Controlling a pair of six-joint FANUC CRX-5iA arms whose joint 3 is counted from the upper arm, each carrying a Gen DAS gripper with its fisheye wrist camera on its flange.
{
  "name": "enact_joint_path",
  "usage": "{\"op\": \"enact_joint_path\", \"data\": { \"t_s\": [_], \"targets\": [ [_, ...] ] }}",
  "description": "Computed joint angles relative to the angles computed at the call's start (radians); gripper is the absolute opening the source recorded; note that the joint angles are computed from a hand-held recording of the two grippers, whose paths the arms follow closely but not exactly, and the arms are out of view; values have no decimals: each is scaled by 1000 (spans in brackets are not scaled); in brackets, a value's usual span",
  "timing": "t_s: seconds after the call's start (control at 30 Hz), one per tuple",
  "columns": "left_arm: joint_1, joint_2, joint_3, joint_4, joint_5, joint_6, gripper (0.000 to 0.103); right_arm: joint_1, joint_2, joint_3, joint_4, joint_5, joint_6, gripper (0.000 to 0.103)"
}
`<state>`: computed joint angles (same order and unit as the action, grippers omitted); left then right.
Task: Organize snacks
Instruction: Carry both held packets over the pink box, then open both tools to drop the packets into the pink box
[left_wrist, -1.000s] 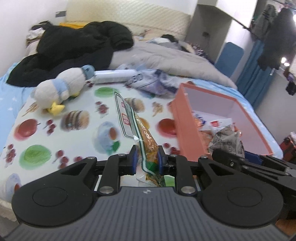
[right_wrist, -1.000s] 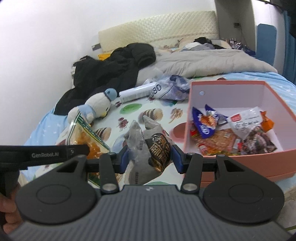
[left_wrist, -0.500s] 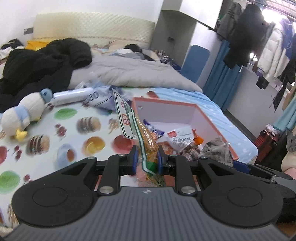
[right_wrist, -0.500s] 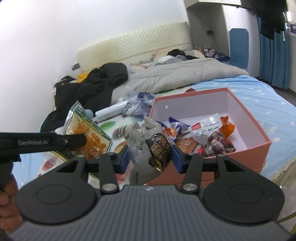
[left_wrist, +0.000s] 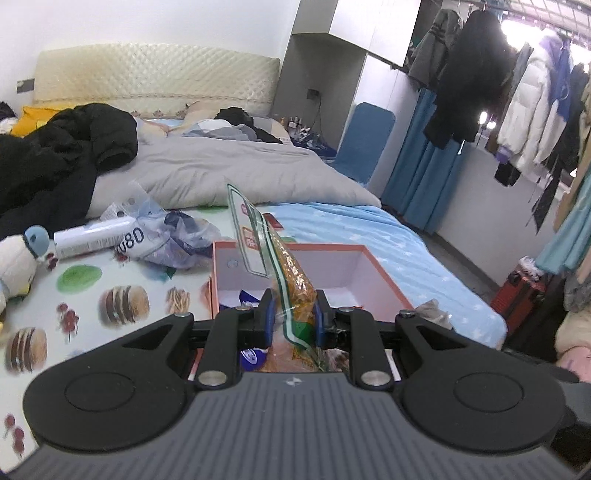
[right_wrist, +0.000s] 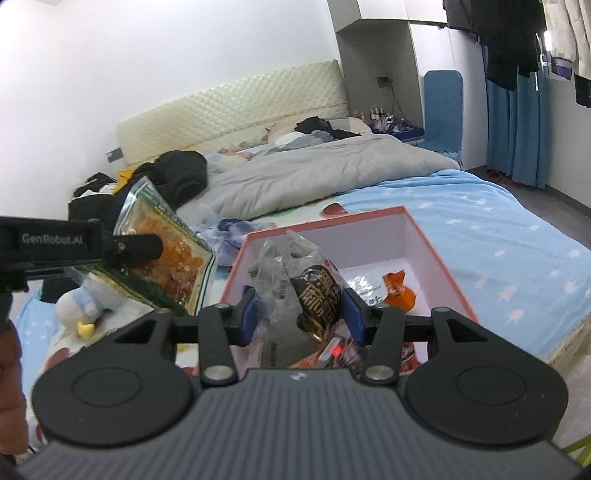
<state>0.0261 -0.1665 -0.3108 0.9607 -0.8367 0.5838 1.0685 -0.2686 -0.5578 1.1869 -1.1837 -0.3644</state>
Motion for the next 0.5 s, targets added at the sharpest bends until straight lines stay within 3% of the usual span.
{"op": "enact_joint_path", "data": {
  "t_s": [0.3,0.5],
  "targets": [
    [-69,168,155,-179,-5,141,24,-162,1,2,-24,194,128,51],
    [-69,238,210,-257,-14,248,24,-206,27,18,-100,220,195,51]
  ]
}}
